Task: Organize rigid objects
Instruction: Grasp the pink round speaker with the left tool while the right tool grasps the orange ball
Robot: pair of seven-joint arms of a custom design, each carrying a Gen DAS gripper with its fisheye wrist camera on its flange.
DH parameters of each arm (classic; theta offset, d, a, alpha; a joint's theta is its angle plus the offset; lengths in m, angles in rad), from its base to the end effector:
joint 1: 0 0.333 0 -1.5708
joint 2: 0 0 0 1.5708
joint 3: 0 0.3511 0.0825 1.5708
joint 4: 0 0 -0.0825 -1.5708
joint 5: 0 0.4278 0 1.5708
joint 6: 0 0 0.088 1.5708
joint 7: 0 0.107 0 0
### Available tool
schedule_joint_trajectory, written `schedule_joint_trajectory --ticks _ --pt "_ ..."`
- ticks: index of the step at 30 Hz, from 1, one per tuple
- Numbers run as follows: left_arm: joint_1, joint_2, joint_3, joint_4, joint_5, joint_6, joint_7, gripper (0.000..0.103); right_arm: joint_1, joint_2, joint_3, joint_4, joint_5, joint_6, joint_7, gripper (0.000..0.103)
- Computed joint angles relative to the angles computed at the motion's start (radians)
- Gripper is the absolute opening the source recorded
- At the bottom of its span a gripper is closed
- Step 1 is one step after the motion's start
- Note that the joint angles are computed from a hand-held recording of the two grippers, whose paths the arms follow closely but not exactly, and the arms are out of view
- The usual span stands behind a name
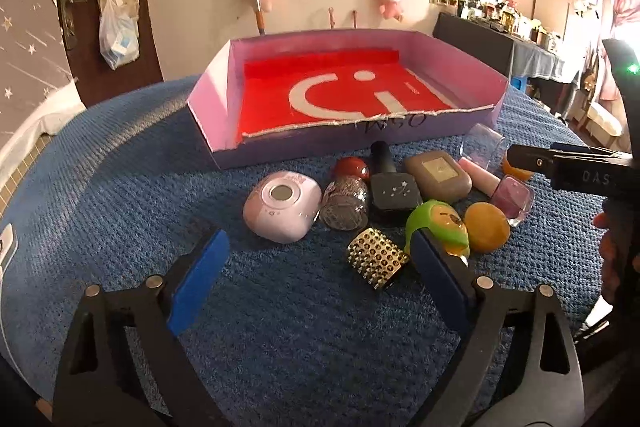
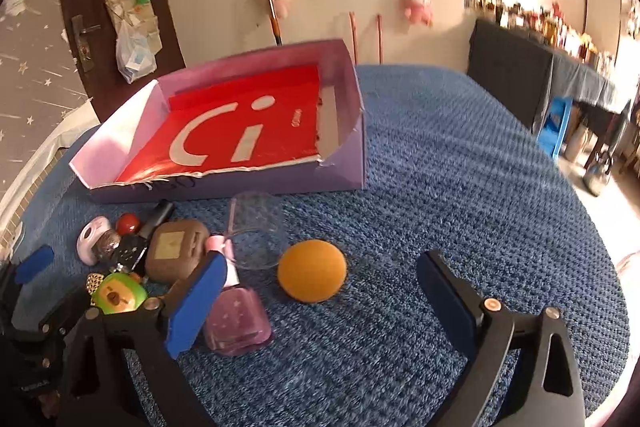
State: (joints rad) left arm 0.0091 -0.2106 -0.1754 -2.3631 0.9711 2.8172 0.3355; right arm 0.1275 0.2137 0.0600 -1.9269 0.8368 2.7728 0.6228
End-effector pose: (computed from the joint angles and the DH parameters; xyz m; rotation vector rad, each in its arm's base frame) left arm 0.5195 -0.1317 0.4763 -1.8717 1.4922 -0.6654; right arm 0.6806 0.0938 0.4507 -2.0119 1.2850 -0.4038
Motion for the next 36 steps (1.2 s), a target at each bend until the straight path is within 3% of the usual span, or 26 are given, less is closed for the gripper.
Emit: schedule_joint_trajectory --ticks 4,10,18,23,26,30,34,36 --pt "-0.021 -0.005 0.056 -0.015 -0.17 0.047 0.117 0.093 0.004 0.011 -0.01 0.013 -0.043 -0.011 0.016 0.098" --pt "-0.088 0.02 0.15 -0.009 -0.523 0.071 0.448 0.093 0.002 0.03 -0.017 0.039 -0.093 -0.067 0.055 0.098" --pt "-0.088 0.049 0.157 0.036 -0.729 0.017 0.718 0.092 -0.007 0.041 -0.026 0.063 -0.141 -0.112 0.087 0.095" --pt "-0.067 0.068 0.146 0.061 -0.77 -0.002 0.831 0.092 -0.004 0.056 -0.034 0.075 -0.195 -0.128 0.099 0.09" --pt "-0.035 0.081 0.123 0.081 -0.706 -0.024 0.817 0.092 -0.007 0.06 -0.03 0.074 -0.2 -0.123 0.086 0.089" --pt "-0.035 0.095 0.125 0.09 -0.741 -0.023 0.887 0.087 -0.012 0.058 -0.023 0.072 -0.194 -0.118 0.051 0.083" --pt "-0.028 0.1 0.116 0.091 -0.736 -0.011 0.907 0.084 -0.018 0.055 -0.015 0.071 -0.167 -0.129 0.013 0.072" --pt "-0.033 0.105 0.121 0.093 -0.77 -0.004 0.94 0.078 -0.022 0.051 -0.008 0.067 -0.145 -0.134 -0.019 0.065"
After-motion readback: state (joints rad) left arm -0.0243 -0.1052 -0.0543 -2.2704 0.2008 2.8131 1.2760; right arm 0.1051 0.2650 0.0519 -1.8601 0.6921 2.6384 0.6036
